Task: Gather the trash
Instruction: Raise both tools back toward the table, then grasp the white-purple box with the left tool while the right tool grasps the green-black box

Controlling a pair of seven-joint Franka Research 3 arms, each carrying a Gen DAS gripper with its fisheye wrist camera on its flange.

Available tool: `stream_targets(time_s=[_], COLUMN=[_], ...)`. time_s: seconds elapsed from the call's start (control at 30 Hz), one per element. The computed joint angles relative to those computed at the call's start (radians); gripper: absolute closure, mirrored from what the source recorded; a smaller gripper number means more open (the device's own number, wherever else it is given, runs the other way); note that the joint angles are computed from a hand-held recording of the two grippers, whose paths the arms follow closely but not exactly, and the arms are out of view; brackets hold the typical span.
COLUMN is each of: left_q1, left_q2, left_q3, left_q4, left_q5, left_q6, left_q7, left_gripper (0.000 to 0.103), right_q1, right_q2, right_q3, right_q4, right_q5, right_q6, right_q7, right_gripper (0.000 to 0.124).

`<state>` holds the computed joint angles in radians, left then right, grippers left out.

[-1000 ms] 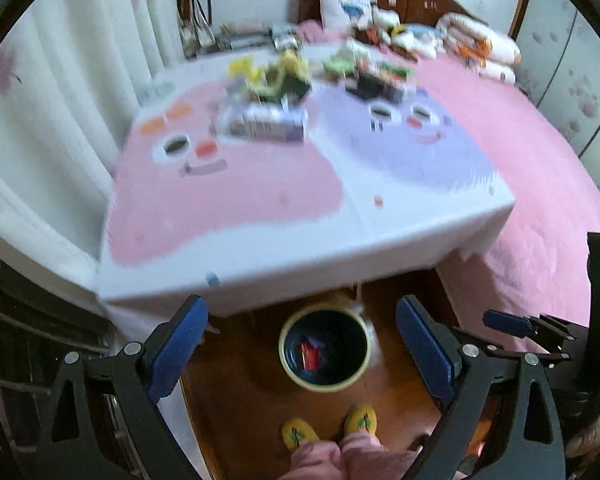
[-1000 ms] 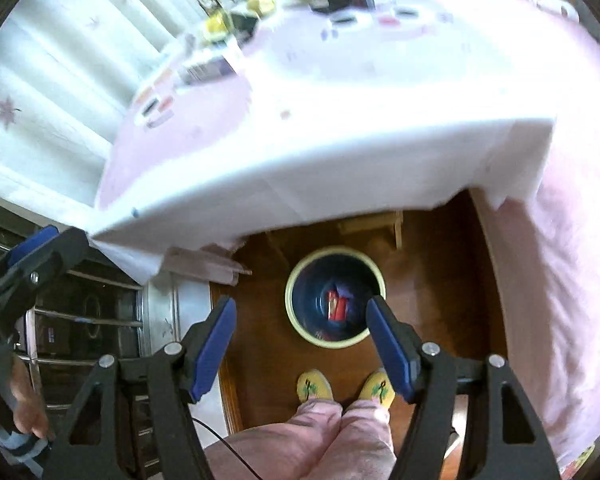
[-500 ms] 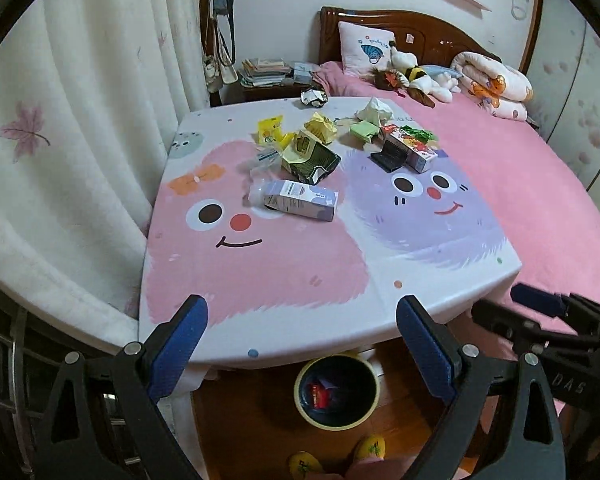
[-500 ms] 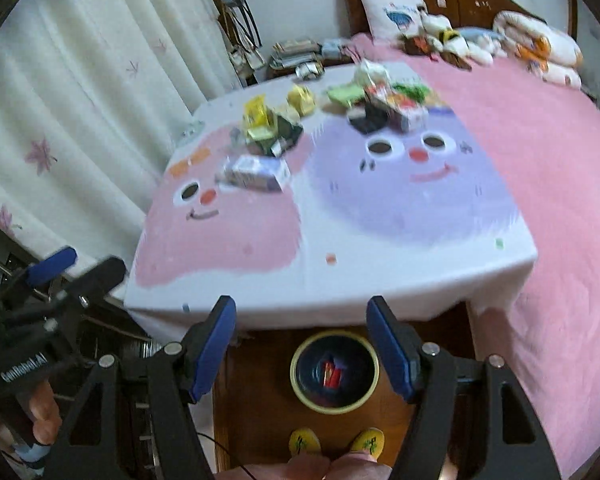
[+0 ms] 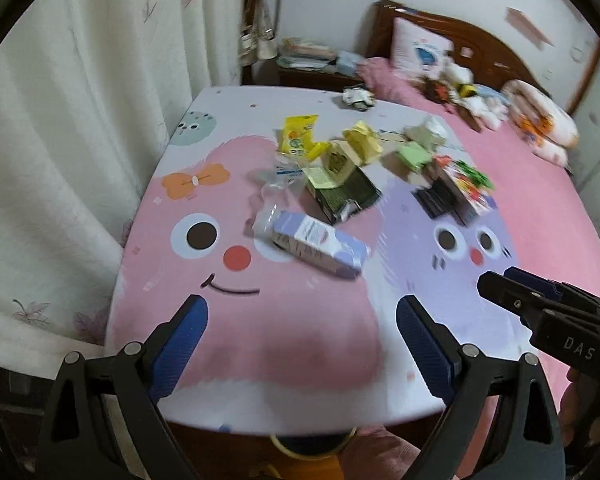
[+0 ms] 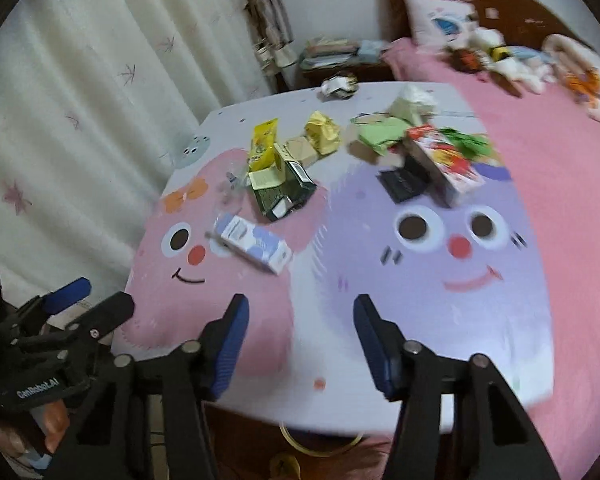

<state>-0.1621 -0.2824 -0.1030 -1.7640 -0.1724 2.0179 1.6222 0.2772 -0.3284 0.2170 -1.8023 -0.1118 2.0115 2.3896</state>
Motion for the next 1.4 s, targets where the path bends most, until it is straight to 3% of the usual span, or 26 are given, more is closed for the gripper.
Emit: stream_targets(time_s=[0.13,0.3,0.53,0.6,0.63,0.83,1.17,1.2,1.23,1.27,1.4], left_q1=[0.0,-0.026,-0.059,-0.065,-0.065,-0.048,-0.017,-0.016,-0.013,-0.012,-0.005], left_q2=[0.151,0.317,0.496,0.52,0.529,0.491,0.373,0.369,0.375,0.367,0.339], left_q3=[-0.061,-0.104,-0.11,-0.109,-0.11,-0.108,-0.097,-0.097,-0.094,-0.095,-0.092], left_q4=[0.128,0.262,0.412,0.43,0.433,0.354,0.223,0.222,0.24,0.237,0.228], left_q5=[0.074,0.184,0.245,0.254,0.25,0.214,0.19,0.192,0.192,0.193,0.186], left_q6=[-0.054,-0.099,-0.19,-0.202,-0.209,-0.192,-0.12,-0.119,-0.125,-0.123,-0.117], left_q7=[-0.182,-0.382,-0.569,-0.596,-0.604,-0.627,-0.632,-0.63,-0.621,-0.615,-0.577], left_gripper=[0.009,0.009,0.01,0.014,0.023,0.069,0.069,0.069,0.069,0.069,0.069], right_q1=[0.002,-0.026,-0.069,-0.075,-0.078,-0.088,-0.082,-0.085,-0.09,-0.096,-0.099], right_q2=[0.076,0.186,0.324,0.363,0.377,0.496,0.654,0.654,0.647,0.642,0.559], right_q3=[-0.092,-0.161,-0.192,-0.192,-0.193,-0.186,-0.172,-0.17,-0.167,-0.162,-0.163], right_q4=[0.045,0.125,0.225,0.258,0.272,0.388,0.551,0.547,0.535,0.528,0.434], right_q5=[0.114,0.237,0.381,0.409,0.42,0.485,0.5,0.511,0.528,0.551,0.577], right_q6=[0.021,0.009,-0.006,-0.014,-0.019,-0.063,-0.135,-0.132,-0.128,-0.13,-0.092], right_q7=[-0.207,-0.454,-0.619,-0.644,-0.653,-0.679,-0.657,-0.655,-0.661,-0.672,-0.708], right_gripper=[0.072,0.072,0.072,0.072,0.072,0.072,0.072,0.074,0.092,0.099,0.099])
